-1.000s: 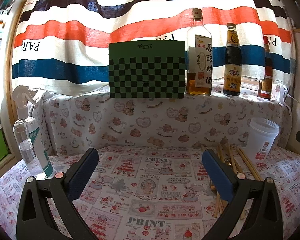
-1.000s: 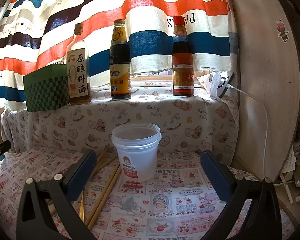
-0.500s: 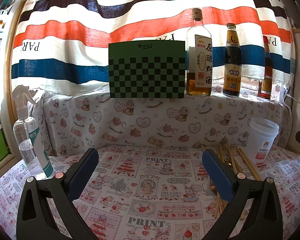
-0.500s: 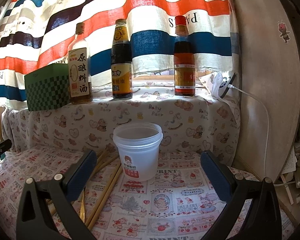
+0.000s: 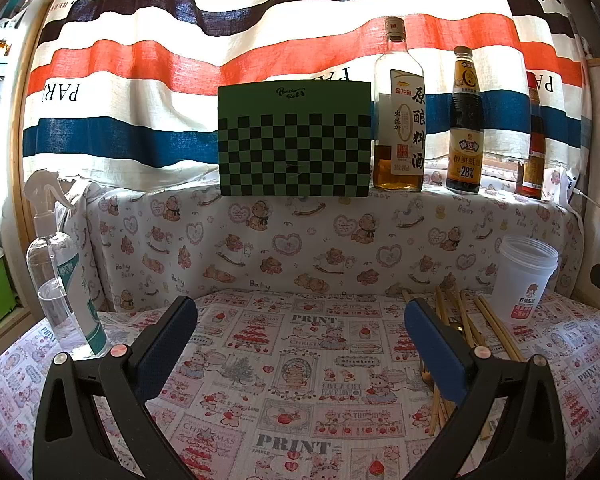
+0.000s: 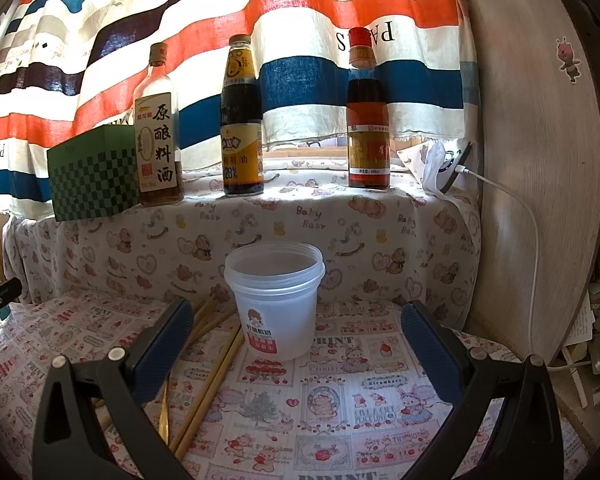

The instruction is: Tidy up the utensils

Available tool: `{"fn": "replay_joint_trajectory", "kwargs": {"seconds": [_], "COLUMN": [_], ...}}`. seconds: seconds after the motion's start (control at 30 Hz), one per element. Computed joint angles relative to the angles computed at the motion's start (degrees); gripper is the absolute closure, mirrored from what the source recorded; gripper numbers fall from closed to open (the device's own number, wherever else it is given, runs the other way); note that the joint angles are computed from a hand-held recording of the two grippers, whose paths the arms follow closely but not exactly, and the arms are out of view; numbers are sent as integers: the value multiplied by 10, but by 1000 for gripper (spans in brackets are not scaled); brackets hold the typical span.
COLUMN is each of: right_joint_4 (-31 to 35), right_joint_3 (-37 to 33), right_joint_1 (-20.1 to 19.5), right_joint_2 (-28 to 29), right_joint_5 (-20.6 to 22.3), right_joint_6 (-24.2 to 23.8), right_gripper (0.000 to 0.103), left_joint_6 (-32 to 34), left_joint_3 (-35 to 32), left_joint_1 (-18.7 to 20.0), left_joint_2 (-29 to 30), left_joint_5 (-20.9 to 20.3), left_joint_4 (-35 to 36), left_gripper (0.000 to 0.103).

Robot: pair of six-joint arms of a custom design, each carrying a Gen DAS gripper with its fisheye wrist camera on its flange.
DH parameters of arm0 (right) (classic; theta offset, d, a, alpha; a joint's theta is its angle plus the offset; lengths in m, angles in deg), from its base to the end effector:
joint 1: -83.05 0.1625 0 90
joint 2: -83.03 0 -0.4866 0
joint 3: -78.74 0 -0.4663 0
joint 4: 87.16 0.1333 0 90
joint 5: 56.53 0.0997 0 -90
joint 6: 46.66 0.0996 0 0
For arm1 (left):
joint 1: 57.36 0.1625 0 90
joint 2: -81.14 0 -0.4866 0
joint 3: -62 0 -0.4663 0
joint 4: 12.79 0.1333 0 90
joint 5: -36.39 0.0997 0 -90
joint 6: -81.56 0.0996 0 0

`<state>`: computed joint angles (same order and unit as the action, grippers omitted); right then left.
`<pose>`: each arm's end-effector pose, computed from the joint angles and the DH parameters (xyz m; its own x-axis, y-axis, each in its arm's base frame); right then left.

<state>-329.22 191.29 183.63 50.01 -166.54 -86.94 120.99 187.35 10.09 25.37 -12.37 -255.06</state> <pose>0.2099 -0.5833 0.0361 -0.7147 -0.0776 0.6951 -0.6780 0.3210 -0.6613 -0.0170 -0.5597 0.2172 -0.6991 -0.1691 -0.6948 0.6380 0.2911 -0.7129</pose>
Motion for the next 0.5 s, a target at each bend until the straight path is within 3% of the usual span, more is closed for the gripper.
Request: {"fn": "replay_joint_trajectory", "kwargs": {"seconds": [0.5], "right_joint_4": [6], "right_joint_3": [0], "right_joint_1": [1], "right_joint_2": [0], "right_joint_5": [0], "right_joint_6": [-6], "right_gripper": [0], "left_joint_6": [-3], "left_joint_3": [0], "left_joint_1": [1], "left_joint_2": [-1], "left_joint_5": [-3], "left_joint_4": [6], "left_gripper": [0]}}
